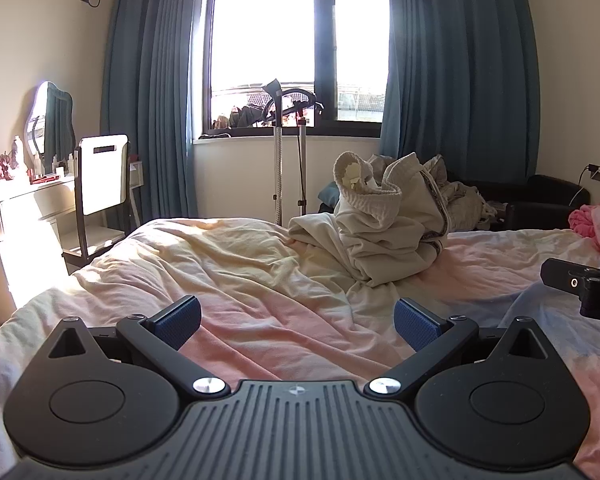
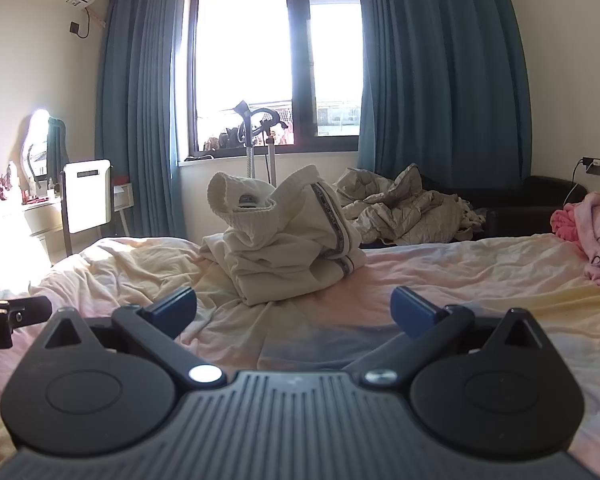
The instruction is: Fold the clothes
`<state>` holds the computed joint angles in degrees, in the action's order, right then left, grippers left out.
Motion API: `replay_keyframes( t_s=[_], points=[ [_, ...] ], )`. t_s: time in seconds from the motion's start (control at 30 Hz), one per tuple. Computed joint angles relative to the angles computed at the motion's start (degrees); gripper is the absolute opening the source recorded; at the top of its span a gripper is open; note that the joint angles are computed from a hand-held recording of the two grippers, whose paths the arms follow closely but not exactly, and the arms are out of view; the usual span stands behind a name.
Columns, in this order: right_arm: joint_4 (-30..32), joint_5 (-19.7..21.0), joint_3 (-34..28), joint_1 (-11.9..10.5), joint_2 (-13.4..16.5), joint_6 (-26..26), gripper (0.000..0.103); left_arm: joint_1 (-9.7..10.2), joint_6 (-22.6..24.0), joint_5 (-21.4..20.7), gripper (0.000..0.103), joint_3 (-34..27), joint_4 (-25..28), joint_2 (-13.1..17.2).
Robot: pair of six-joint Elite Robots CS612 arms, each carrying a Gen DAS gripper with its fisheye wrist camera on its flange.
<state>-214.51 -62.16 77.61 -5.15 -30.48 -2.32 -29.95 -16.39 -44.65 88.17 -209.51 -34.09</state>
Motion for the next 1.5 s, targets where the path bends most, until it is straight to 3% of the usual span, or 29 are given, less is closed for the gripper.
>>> replay_keyframes(
  t_s=[1.5],
  points=[
    [1.22,-0.47,-0.35,-0.03,-0.16,2.35,0.103,-0.25,-1.06,-0.48,0.103,-0.22,1.76,0.25]
  ],
)
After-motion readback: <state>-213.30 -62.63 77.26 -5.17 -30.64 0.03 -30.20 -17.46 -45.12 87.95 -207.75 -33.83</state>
